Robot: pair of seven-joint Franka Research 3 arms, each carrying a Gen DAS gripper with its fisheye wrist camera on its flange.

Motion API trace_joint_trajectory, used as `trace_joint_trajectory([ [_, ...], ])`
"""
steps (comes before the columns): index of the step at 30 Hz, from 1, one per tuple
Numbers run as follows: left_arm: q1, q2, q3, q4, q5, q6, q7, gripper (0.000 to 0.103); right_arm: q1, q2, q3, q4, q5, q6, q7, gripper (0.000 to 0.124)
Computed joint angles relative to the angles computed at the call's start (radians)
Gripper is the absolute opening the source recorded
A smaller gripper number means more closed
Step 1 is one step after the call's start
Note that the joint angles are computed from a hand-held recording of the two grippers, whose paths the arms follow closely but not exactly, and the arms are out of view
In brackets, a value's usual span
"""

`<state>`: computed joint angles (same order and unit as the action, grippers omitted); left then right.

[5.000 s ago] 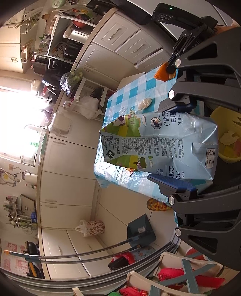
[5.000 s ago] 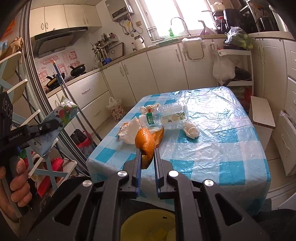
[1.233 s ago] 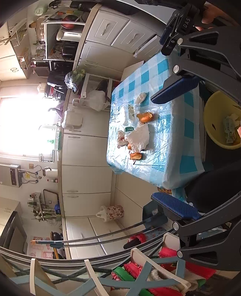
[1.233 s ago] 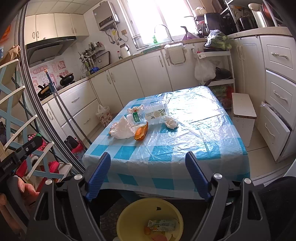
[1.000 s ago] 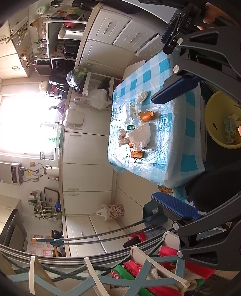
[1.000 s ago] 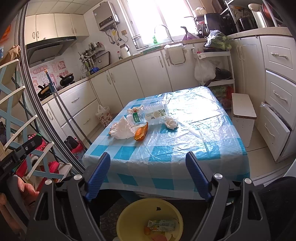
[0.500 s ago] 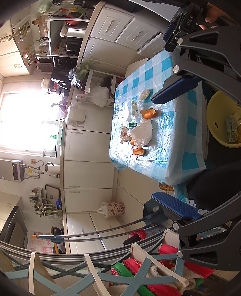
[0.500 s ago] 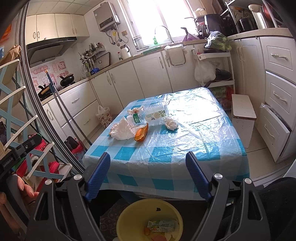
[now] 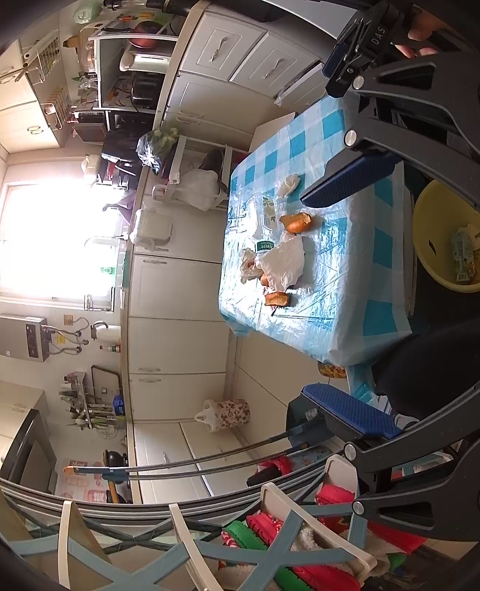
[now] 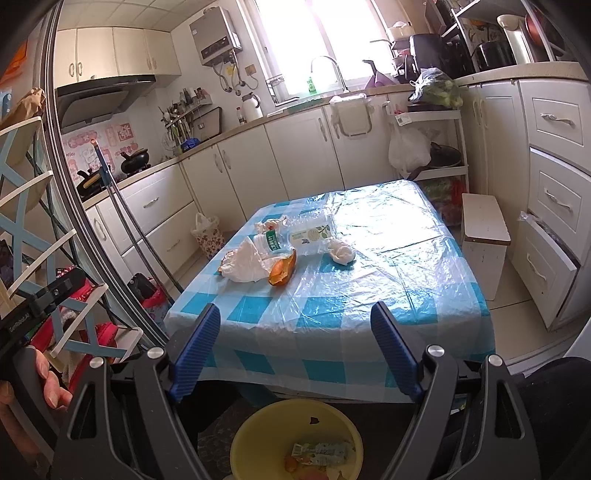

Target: Collect trash

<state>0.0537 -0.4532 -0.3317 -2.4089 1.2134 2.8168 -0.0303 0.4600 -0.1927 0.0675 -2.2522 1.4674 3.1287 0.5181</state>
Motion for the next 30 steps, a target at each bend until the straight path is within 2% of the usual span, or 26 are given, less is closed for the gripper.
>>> trace_joint_trajectory([
  [30, -0.009, 0.008, 0.006, -0.004, -0.032, -0.021, 0.032, 0.092, -0.005, -0.003, 0.008, 0.002, 0.032, 0.005, -0.031, 0.081],
])
